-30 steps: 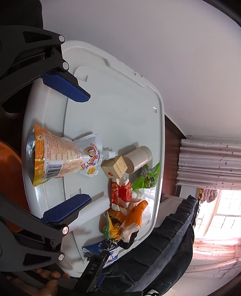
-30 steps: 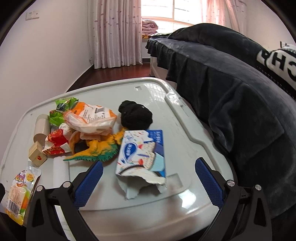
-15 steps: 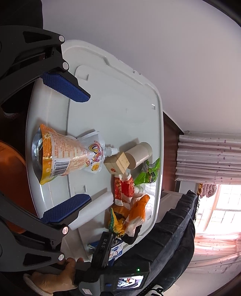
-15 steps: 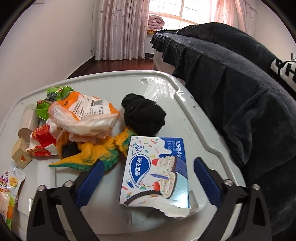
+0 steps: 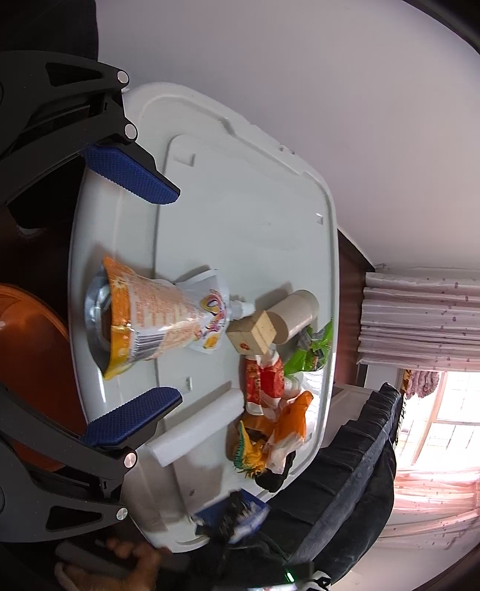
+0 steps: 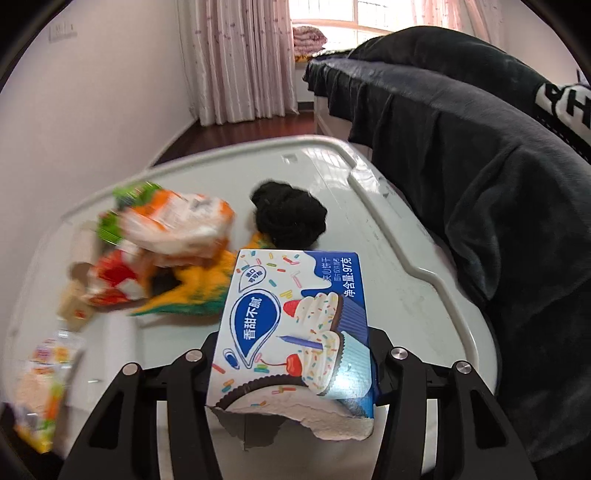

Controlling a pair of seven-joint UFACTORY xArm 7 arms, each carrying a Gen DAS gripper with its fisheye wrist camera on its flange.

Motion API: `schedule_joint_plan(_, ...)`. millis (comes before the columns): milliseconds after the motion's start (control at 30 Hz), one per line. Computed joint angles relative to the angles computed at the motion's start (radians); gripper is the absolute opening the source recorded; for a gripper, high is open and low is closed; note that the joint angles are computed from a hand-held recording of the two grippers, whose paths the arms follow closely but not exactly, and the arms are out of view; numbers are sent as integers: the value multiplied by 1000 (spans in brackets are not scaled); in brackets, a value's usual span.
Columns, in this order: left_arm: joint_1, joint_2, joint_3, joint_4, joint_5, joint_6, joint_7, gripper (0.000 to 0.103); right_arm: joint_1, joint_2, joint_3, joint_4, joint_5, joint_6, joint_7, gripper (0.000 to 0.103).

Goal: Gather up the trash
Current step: 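Grasp the blue cake box with the right tool while the left tool grasps the juice pouch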

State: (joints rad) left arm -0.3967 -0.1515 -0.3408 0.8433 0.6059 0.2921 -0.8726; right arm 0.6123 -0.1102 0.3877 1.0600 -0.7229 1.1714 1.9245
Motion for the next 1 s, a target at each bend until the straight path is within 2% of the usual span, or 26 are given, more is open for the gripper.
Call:
schedule_joint_plan(100,-11,-13,4,-17,-26,-1,24,97,15,-35,24,10,-11,24,-10,52)
schedule_joint_plan(267,-12,-19,-15,-30,-33,-11,31,97,56,-44,97,52,-55,144,-25,53)
schedule_joint_plan(367,-1,39,-32,23,21,24,-22,97,77,-28,103,53,-69,171,-26,53)
schedule_joint_plan(567,-65,212,40,176,13,115,-12,97,92,-37,86,22,-61,128,-7,53)
schedule_joint_plan(633,-105,285,71,243,-8,190,37,97,89,-38,82,16,-63,116,-4,53)
schedule_joint_plan(667,-127,303,96,250,-27,189,64,97,87,-38,79,12,-61,107,-4,53)
schedule_joint_plan(700,-106,300,85,234,-22,146,49,97,85,-37,77,9,-60,97,-3,53)
schedule_joint_plan(767,-133,295,120,222,9,128,24,96,81,-37,72,2,-56,79,-2,53)
schedule_joint_plan(833,-147,286,140,209,17,109,21,91,77,-31,69,1,-53,68,-3,53)
schedule_joint_plan(900,-156,272,158,193,55,75,-4,52,74,-29,65,-1,-52,55,-4,53)
schedule_joint_plan(1000,-156,269,158,197,43,79,10,46,74,-18,64,4,-51,50,-12,53)
